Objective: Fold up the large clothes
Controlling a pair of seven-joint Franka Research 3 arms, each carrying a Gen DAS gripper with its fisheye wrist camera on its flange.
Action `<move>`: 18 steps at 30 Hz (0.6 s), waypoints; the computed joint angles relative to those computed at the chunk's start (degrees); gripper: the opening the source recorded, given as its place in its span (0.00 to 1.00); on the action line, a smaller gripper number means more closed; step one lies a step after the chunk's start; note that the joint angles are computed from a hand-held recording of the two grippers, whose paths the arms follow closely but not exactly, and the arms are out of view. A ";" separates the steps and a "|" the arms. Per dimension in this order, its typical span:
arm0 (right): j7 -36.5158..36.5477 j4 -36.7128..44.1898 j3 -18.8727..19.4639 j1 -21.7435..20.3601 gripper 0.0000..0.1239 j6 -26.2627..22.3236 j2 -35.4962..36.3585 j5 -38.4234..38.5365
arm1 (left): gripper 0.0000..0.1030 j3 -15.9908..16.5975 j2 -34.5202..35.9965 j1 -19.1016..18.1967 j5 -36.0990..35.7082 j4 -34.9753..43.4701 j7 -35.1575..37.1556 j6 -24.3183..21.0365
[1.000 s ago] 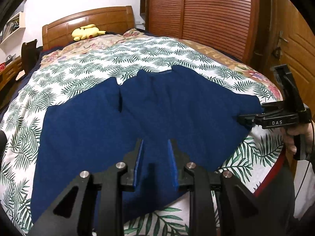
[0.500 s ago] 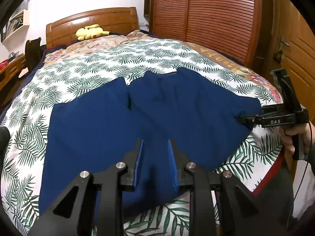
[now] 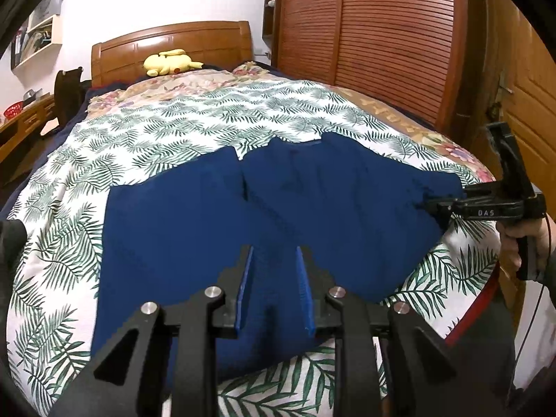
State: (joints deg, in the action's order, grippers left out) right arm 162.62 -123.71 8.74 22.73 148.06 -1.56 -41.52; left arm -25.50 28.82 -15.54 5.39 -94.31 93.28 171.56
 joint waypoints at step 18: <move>-5.99 15.35 -0.78 4.30 0.21 -5.11 6.98 -6.07 | 0.22 -0.66 -4.48 4.76 -0.62 -6.29 -2.40 5.40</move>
